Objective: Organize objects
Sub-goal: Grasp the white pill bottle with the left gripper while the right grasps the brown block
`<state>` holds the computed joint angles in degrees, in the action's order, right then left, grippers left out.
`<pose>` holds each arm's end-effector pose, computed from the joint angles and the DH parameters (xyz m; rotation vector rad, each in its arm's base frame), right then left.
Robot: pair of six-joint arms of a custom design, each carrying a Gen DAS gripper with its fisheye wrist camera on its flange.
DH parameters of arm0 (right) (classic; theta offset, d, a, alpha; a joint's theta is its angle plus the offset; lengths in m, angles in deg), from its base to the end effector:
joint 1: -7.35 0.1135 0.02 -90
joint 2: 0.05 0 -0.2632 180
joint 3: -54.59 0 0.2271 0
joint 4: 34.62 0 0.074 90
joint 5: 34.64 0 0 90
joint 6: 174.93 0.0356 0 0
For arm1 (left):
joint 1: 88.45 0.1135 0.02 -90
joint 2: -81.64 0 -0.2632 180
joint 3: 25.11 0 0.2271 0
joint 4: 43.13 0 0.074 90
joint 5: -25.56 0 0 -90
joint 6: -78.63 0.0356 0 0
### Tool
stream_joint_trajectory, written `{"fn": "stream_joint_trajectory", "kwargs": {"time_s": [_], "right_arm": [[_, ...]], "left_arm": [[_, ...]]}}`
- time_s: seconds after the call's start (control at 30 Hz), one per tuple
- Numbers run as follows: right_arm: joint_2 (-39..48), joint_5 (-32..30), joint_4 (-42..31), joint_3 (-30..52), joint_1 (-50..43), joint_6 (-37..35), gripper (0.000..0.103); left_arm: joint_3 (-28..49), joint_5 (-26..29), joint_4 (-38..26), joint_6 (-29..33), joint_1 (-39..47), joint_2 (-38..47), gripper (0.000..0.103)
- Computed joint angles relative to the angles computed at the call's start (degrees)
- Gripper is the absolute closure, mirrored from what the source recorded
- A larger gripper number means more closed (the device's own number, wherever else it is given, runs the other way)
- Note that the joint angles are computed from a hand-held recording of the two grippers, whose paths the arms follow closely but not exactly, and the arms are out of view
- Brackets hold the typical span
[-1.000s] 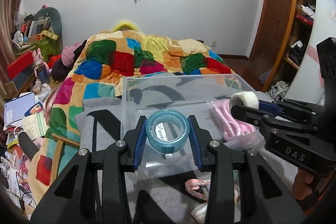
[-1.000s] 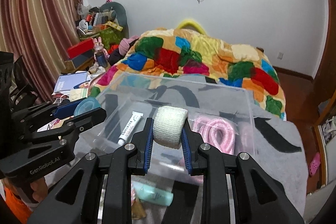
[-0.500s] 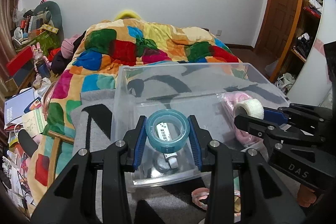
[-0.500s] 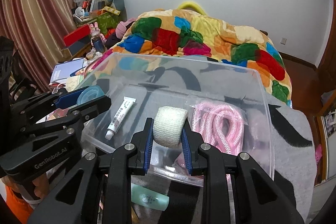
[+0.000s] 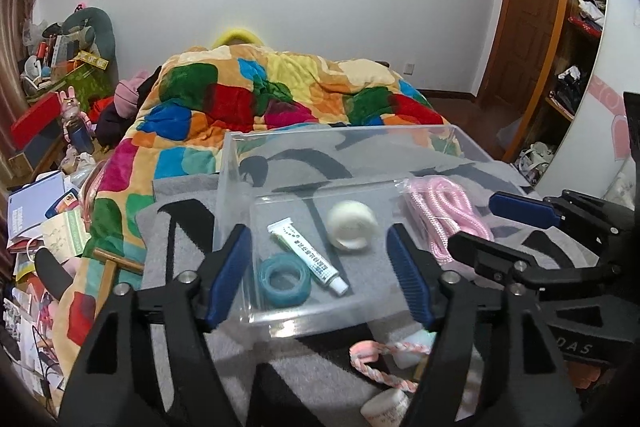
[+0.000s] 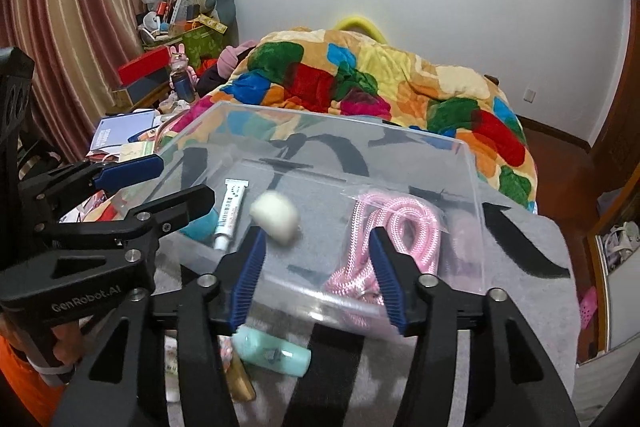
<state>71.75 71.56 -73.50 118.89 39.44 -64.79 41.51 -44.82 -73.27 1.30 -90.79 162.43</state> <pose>0.2066 0.1178 0.2556 -0.1110 2.3396 0.1131 0.2743 -0.0232 0.2426 0.4670 2.2608 -0.3092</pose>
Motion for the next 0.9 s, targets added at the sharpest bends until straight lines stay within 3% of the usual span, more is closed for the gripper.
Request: {"fn": "stream_joint_trajectory", "kwargs": {"time_s": [0.17, 0.27, 0.5, 0.83, 0.9], "right_arm": [[-4.18, 3.75, -1.68, -1.21, 3.12, 0.53, 0.04], [-7.2, 5.55, -2.87, -2.13, 5.01, 0.88, 0.036], [-10.76, 7.15, -4.49, -5.38, 9.02, 3.31, 0.035], [-9.29, -1.58, 0.69, -15.22, 10.15, 6.64, 0.036], [-8.31, -2.2, 1.5, -15.84, 10.7, 6.61, 0.042]], "left_arm": [[-2.53, 0.1, 0.16, 0.12, 1.3, -4.99, 0.012], [-4.33, 0.28, 0.01, 0.71, 2.37, -8.25, 0.006], [-8.6, 1.52, -1.84, 4.08, 4.7, -12.35, 0.006], [-16.88, 3.33, -2.79, 8.47, 6.91, -12.32, 0.006], [-17.91, 4.27, -2.95, 8.72, 7.39, -12.45, 0.006]]}}
